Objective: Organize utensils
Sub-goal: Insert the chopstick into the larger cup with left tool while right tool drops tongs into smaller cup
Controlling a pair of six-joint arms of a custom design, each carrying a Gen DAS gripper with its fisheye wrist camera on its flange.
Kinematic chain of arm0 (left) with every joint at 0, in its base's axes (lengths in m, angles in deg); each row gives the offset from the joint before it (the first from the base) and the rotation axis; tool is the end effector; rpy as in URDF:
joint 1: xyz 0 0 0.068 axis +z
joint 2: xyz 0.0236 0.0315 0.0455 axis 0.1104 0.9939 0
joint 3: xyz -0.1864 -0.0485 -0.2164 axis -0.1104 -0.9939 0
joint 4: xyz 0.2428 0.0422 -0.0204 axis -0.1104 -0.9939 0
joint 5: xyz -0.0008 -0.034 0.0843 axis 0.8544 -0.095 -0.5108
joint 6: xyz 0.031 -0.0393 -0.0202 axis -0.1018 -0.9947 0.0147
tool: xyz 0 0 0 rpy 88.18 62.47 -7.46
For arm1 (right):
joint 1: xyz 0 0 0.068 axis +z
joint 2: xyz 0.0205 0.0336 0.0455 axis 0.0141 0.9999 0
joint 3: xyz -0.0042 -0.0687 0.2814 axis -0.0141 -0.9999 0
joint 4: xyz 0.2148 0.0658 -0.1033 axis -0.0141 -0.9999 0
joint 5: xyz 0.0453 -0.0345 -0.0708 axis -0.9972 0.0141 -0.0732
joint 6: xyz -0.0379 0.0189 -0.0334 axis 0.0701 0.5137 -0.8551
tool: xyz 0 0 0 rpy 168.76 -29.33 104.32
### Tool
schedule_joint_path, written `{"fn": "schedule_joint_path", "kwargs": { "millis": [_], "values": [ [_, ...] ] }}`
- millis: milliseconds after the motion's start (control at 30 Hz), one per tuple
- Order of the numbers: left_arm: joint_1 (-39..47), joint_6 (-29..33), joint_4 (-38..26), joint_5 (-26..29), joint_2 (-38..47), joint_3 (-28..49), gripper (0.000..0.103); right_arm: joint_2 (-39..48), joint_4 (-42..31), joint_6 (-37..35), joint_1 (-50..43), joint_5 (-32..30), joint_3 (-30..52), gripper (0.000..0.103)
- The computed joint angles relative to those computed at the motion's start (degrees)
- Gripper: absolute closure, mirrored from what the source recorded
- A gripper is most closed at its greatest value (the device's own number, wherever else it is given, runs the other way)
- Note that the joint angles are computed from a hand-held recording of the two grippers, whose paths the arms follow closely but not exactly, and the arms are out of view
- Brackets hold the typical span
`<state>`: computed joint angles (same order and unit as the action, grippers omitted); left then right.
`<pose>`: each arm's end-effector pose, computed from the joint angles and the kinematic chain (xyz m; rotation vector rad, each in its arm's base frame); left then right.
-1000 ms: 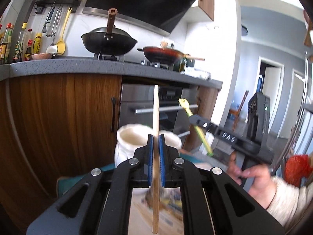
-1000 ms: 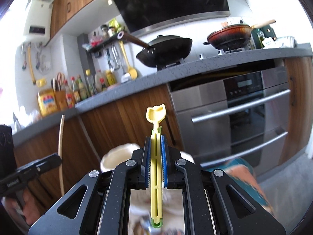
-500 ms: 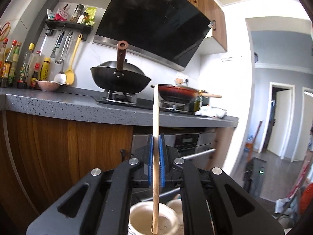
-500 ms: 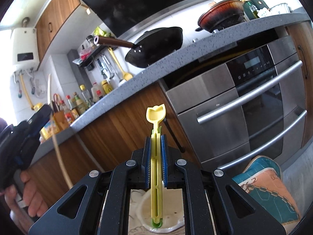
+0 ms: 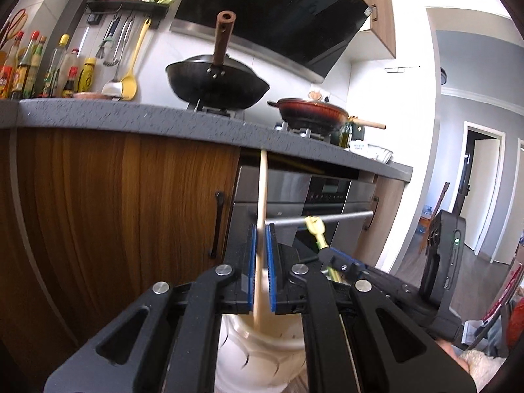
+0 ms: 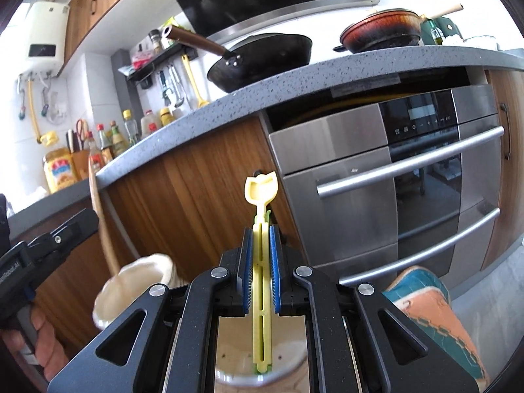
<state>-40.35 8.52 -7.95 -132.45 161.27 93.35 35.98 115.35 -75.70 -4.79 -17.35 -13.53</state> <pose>0.2144 -0.1918 0.1207 -0.1496 1.7767 -0.1725 0.3358 -0.0061 0.0800 -0.4208 1.8217 0.7747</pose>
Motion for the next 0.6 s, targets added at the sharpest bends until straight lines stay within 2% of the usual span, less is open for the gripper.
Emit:
{"fn": "schedule_joint_path", "kwargs": {
  "millis": [167, 367, 467, 533, 600],
  "values": [
    [-2.15, -0.88, 0.99, -2.02, 0.69, -2.18, 0.097, -1.40, 0.40, -2.95, -2.15, -1.42, -3.67, 0.092],
    [-2.65, -1.03, 2.96, -1.42, -0.04, -4.72, 0.097, -3.50, -1.96, -8.11, -2.77, 0.51, -6.75, 0.092],
    [-2.62, -1.53, 0.73, -1.29, -0.93, -4.65, 0.097, -3.61, -1.21, -8.86, -2.88, 0.62, -7.46, 0.089],
    [-2.85, -1.61, -0.42, -2.09, -0.73, -4.31, 0.095, -3.43, 0.11, -9.12, -2.65, 1.22, -7.94, 0.080],
    [-3.22, -1.65, -0.93, -3.22, -0.17, -4.13, 0.081, -3.16, 1.61, -9.14, -2.62, 1.46, -8.34, 0.078]
  ]
}}
